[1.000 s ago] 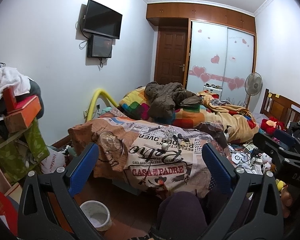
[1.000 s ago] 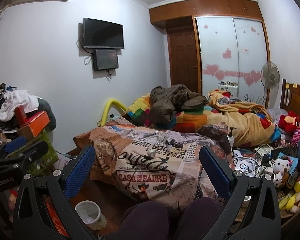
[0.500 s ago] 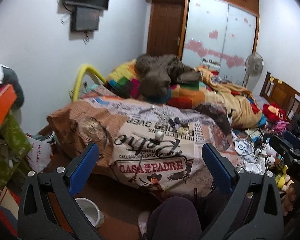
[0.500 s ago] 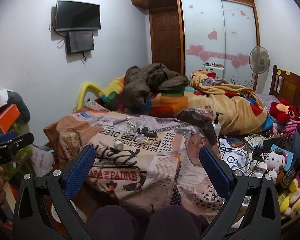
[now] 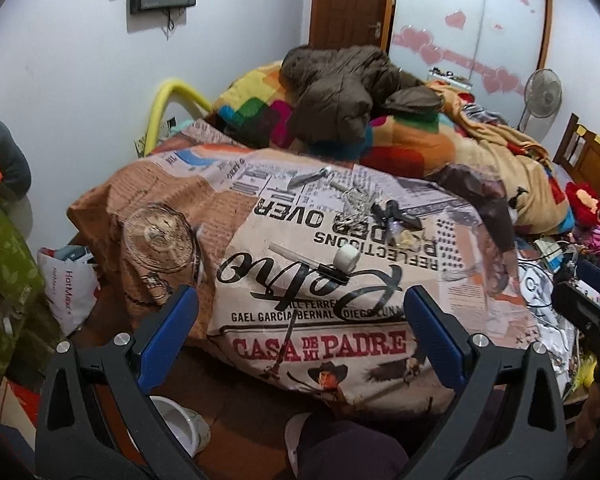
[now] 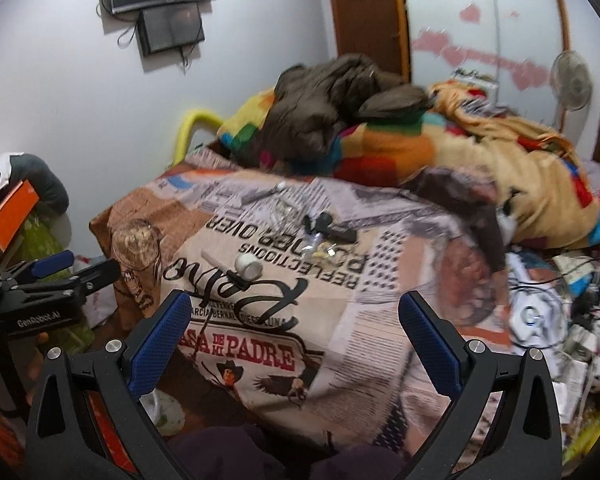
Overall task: Collect trash
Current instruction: 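Move both tools down toward the small items on the blanket, then grasp the white tape roll with the right tool, then grasp the clear plastic straw with the left tool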
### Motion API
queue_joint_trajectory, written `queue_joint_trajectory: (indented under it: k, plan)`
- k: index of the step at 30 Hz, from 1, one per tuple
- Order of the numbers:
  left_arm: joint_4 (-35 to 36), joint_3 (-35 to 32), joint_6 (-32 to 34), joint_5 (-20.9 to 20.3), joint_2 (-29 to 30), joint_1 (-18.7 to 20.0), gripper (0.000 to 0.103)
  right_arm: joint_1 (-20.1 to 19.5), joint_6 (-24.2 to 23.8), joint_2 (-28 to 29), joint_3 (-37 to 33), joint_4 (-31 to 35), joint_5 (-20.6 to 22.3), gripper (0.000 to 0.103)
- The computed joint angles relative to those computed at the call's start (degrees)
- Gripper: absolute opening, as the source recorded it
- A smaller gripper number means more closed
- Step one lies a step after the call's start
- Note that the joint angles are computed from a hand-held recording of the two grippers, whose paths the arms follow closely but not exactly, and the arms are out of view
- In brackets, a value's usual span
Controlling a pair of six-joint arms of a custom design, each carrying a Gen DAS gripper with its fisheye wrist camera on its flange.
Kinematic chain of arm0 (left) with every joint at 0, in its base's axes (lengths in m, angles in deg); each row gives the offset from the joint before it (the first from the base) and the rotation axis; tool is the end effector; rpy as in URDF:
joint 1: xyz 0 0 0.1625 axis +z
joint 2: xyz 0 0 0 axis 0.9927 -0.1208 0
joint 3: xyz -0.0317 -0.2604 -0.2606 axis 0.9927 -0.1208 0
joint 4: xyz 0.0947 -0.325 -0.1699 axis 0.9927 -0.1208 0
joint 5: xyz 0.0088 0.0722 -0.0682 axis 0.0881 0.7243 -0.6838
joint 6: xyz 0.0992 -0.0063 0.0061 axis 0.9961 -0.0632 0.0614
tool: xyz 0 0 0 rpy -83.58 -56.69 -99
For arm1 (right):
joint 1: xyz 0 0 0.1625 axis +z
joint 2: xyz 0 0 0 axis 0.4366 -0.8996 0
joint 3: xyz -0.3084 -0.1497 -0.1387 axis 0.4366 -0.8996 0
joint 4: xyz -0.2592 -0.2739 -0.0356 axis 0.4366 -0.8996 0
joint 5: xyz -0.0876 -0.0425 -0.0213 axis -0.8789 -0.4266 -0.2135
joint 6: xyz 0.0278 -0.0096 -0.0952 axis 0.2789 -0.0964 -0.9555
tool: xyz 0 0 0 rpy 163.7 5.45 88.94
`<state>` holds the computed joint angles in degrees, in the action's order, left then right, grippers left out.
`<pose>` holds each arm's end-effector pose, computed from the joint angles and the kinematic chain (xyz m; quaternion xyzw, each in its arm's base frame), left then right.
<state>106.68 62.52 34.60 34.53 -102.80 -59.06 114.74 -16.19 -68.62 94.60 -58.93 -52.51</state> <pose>-0.3054 -0.3765 0.5416 0.0789 0.8493 -0.3878 0.3493 0.5658 -0.3756 0.2088 0.2726 -0.8841 0.3143 0.2127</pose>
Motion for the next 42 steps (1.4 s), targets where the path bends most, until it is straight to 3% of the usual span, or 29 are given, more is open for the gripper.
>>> queue_joint_trajectory:
  k: [7,9,12,16,19,22,25,27,30,35,42]
  plan:
    - [-6.7,-6.3,9.6,1.0,4.0,8.5,0.095,-5.0,-3.1,6.4,-6.6,3.3,6.2,0.099]
    - [-8.0,-8.3,11.7,2.1,5.0,10.5,0.086,-6.3,-4.0,8.4,-8.7,4.8,8.2,0.09]
    - [-10.0,-9.9,14.4,3.7,5.8,13.5,0.082,-7.9,-5.4,11.6,-12.6,7.4,10.6,0.078]
    - [-12.9,-13.0,18.2,6.0,7.0,17.4,0.073,-9.6,-7.4,16.0,-17.8,10.1,14.3,0.067]
    - [-14.1,-15.3,20.2,7.7,7.7,19.6,0.06,-10.6,-8.2,19.6,-22.5,13.1,16.4,0.062]
    - [-15.0,-17.7,21.9,10.3,8.5,21.5,0.05,-11.4,-8.6,22.6,-26.4,16.2,17.7,0.051]
    - [-15.9,-18.9,23.3,11.8,8.9,22.6,0.045,-11.8,-8.9,24.5,-28.4,17.6,17.5,0.047]
    - [-16.0,-19.5,24.1,12.2,9.4,22.9,0.04,-12.0,-8.7,24.8,-28.7,18.4,17.9,0.038]
    - [-16.5,-21.8,26.2,13.3,10.9,23.3,0.037,-12.1,-9.8,24.1,-27.4,16.3,18.2,0.038]
    - [-15.3,-27.8,27.8,13.4,15.1,23.3,0.037,-11.7,-10.1,21.9,-23.6,10.6,14.8,0.037]
    - [-9.5,-38.8,24.3,12.7,23.0,23.6,0.037,-11.2,-9.7,17.2,-16.7,2.4,10.6,0.037]
